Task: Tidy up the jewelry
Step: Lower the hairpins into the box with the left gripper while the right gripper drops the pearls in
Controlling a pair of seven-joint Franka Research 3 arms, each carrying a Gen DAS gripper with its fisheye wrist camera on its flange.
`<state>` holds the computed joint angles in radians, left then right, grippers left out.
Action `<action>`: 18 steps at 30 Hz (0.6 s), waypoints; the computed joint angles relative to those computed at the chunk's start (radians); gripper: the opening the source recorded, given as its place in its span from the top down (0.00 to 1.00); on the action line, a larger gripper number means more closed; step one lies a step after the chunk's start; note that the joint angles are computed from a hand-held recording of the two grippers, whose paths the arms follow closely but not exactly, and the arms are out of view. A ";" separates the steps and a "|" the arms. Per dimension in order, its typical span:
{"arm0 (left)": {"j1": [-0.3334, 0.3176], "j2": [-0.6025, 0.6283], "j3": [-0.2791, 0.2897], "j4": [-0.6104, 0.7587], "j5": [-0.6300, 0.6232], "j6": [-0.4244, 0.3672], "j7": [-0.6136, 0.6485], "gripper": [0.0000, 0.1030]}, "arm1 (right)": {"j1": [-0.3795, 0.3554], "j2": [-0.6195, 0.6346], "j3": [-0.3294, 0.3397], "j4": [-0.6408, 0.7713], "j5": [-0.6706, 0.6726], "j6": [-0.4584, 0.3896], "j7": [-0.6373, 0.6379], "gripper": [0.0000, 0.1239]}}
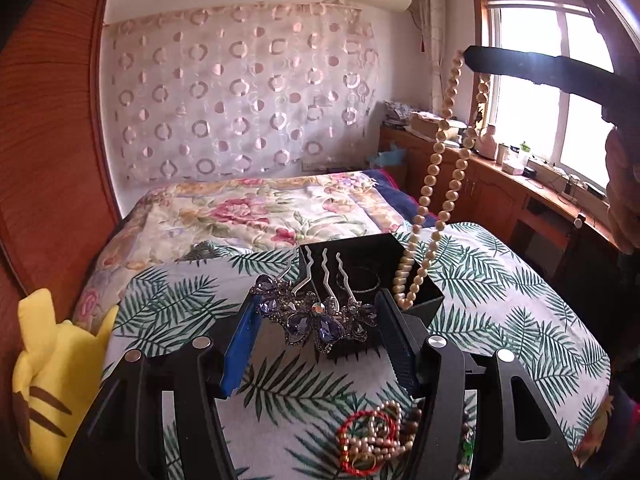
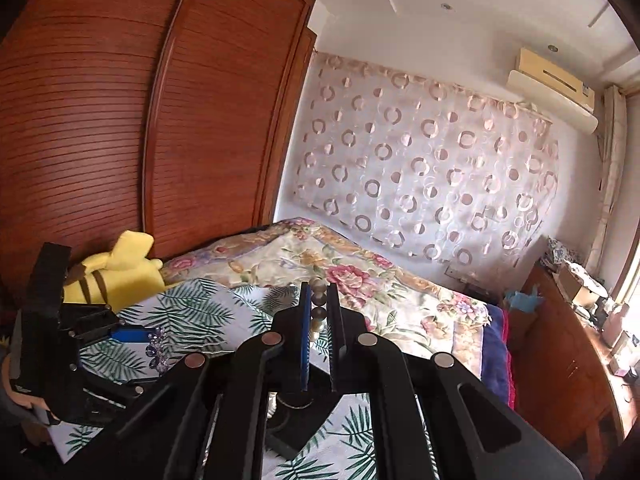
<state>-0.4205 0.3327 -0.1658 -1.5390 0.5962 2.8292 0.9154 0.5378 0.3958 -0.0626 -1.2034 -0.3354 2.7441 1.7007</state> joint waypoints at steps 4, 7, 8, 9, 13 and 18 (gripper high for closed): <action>0.003 0.065 -0.017 0.084 -0.038 -0.028 0.060 0.46 | -0.018 0.049 0.018 0.052 0.046 -0.058 -0.042 0.93; 0.000 0.115 -0.027 0.144 -0.079 -0.047 0.108 0.46 | -0.025 0.063 0.019 0.036 0.071 -0.076 -0.046 0.93; -0.004 0.134 -0.028 0.166 -0.091 -0.056 0.123 0.46 | -0.028 0.068 0.021 0.031 0.082 -0.084 -0.049 0.93; -0.006 0.153 -0.030 0.188 -0.104 -0.062 0.138 0.46 | -0.038 0.075 0.029 0.027 0.104 -0.098 -0.059 0.93; -0.014 0.221 -0.036 0.273 -0.159 -0.102 0.193 0.46 | -0.073 0.099 0.059 0.019 0.195 -0.138 -0.081 0.93; -0.034 0.291 -0.028 0.374 -0.204 -0.153 0.242 0.46 | -0.089 0.125 0.077 0.018 0.273 -0.161 -0.097 0.93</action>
